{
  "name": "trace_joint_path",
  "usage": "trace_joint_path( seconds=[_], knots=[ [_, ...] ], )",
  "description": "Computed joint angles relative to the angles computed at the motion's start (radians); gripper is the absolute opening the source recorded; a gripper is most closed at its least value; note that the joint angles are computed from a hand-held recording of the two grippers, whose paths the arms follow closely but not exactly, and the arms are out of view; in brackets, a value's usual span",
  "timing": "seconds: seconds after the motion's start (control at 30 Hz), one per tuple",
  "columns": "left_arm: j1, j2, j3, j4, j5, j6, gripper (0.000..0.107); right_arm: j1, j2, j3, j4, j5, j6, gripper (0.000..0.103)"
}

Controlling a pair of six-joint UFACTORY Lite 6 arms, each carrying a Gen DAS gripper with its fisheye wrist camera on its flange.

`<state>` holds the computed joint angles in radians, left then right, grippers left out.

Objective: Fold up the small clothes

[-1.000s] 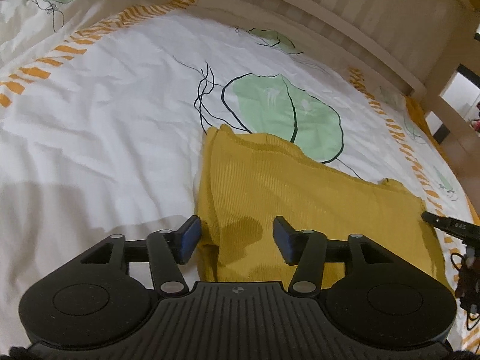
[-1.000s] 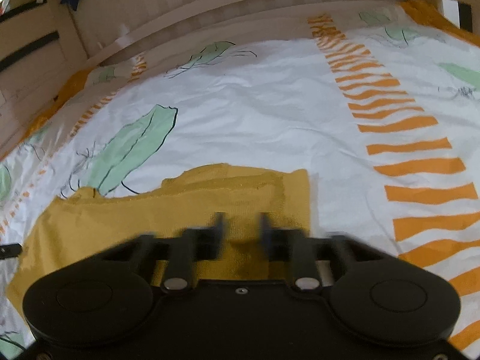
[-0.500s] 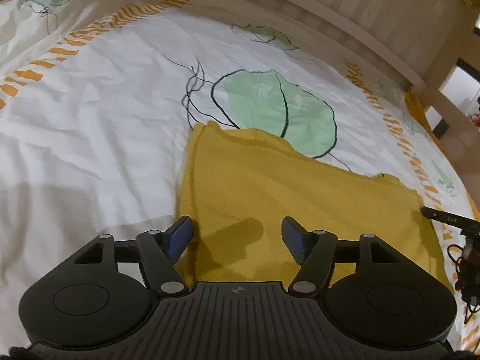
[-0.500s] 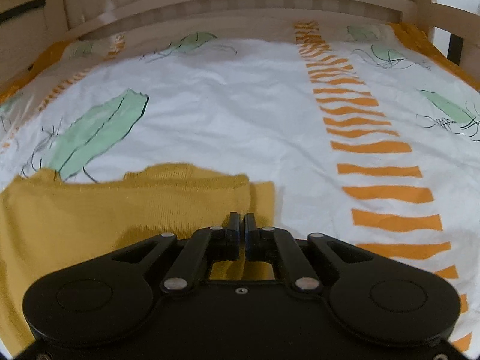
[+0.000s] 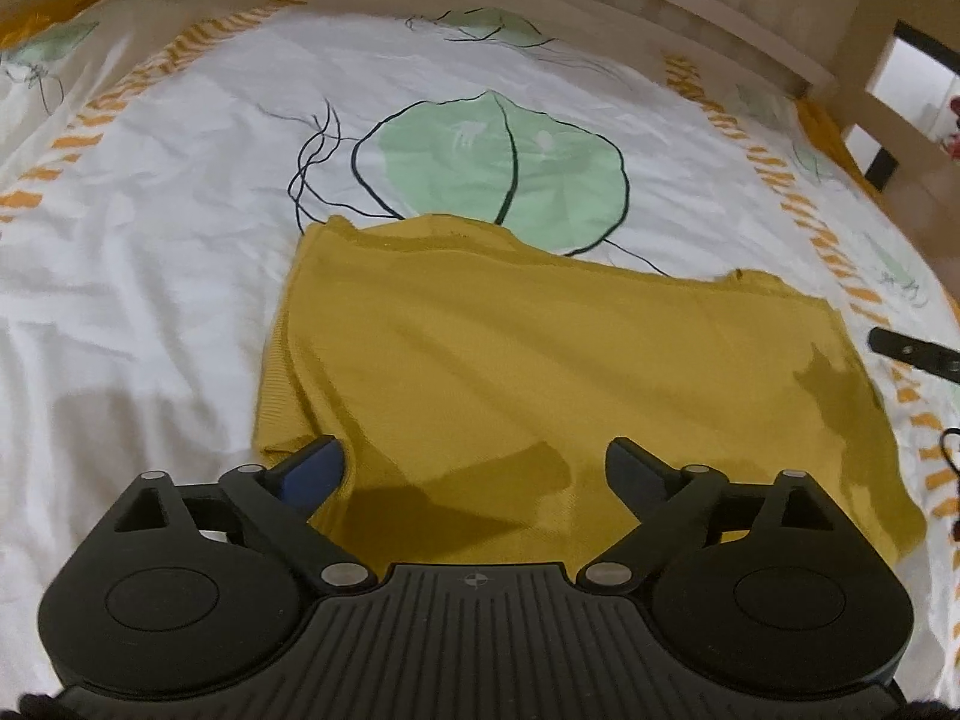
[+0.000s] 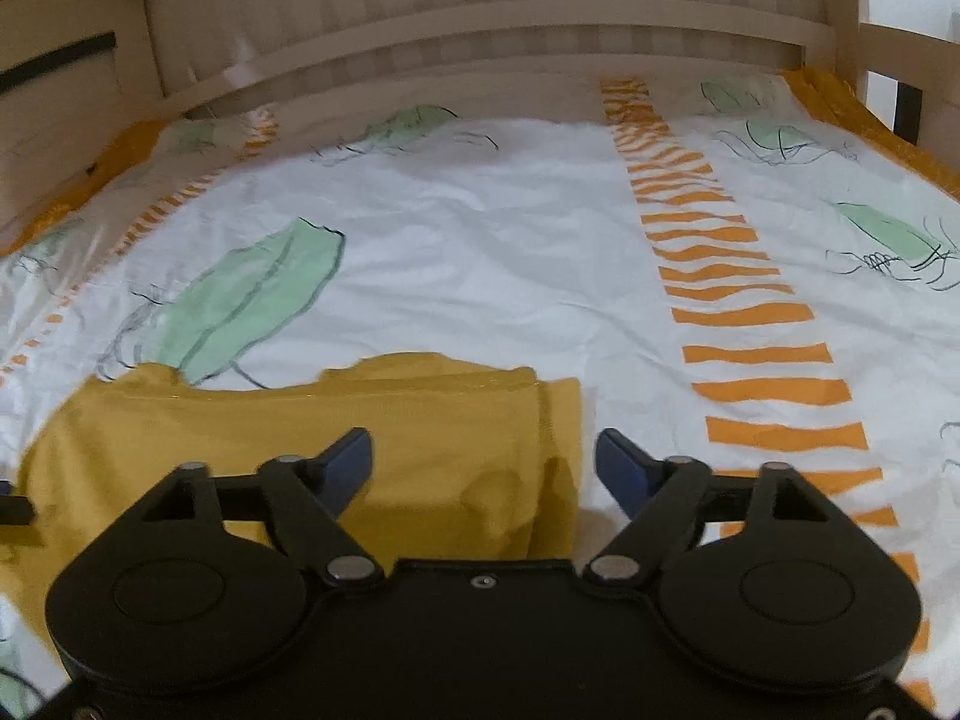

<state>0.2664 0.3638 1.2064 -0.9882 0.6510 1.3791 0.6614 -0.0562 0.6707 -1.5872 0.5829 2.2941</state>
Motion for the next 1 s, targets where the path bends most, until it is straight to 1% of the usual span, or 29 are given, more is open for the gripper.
trace_joint_path(
  seconds=[0.07, 0.13, 0.17, 0.23, 0.37, 0.5, 0.6, 0.67, 0.73, 0.9, 1.0],
  knots=[
    [0.001, -0.039, -0.033, 0.009, -0.001, 0.005, 0.098, 0.044, -0.036, -0.013, 0.045, 0.021, -0.018, 0.093],
    [0.004, -0.079, -0.063, 0.021, 0.005, 0.001, 0.098, 0.097, -0.069, -0.023, 0.103, 0.052, -0.039, 0.101],
    [0.009, -0.101, -0.079, 0.027, 0.010, 0.001, 0.098, 0.128, -0.086, -0.027, 0.133, 0.069, -0.044, 0.102],
    [0.018, -0.146, -0.108, 0.038, 0.021, -0.001, 0.098, 0.191, -0.120, -0.038, 0.185, 0.103, -0.044, 0.103],
    [0.055, -0.243, -0.170, 0.049, 0.074, 0.004, 0.098, 0.312, -0.189, -0.055, 0.286, 0.170, -0.035, 0.103],
    [0.091, -0.339, -0.233, 0.059, 0.124, 0.011, 0.098, 0.446, -0.234, -0.066, 0.346, 0.251, 0.032, 0.103],
    [0.119, -0.399, -0.269, 0.073, 0.161, 0.016, 0.098, 0.525, -0.259, -0.078, 0.359, 0.291, 0.102, 0.103],
    [0.128, -0.433, -0.289, 0.081, 0.170, 0.028, 0.098, 0.546, -0.281, -0.092, 0.352, 0.290, 0.148, 0.103],
    [0.118, -0.468, -0.312, 0.095, 0.153, 0.025, 0.098, 0.543, -0.289, -0.099, 0.344, 0.277, 0.176, 0.103],
    [0.058, -0.512, -0.354, 0.120, 0.069, -0.015, 0.097, 0.457, -0.276, -0.110, 0.265, 0.211, 0.230, 0.103],
    [-0.004, -0.519, -0.378, 0.137, -0.011, -0.044, 0.097, 0.376, -0.261, -0.121, 0.177, 0.143, 0.285, 0.103]
  ],
)
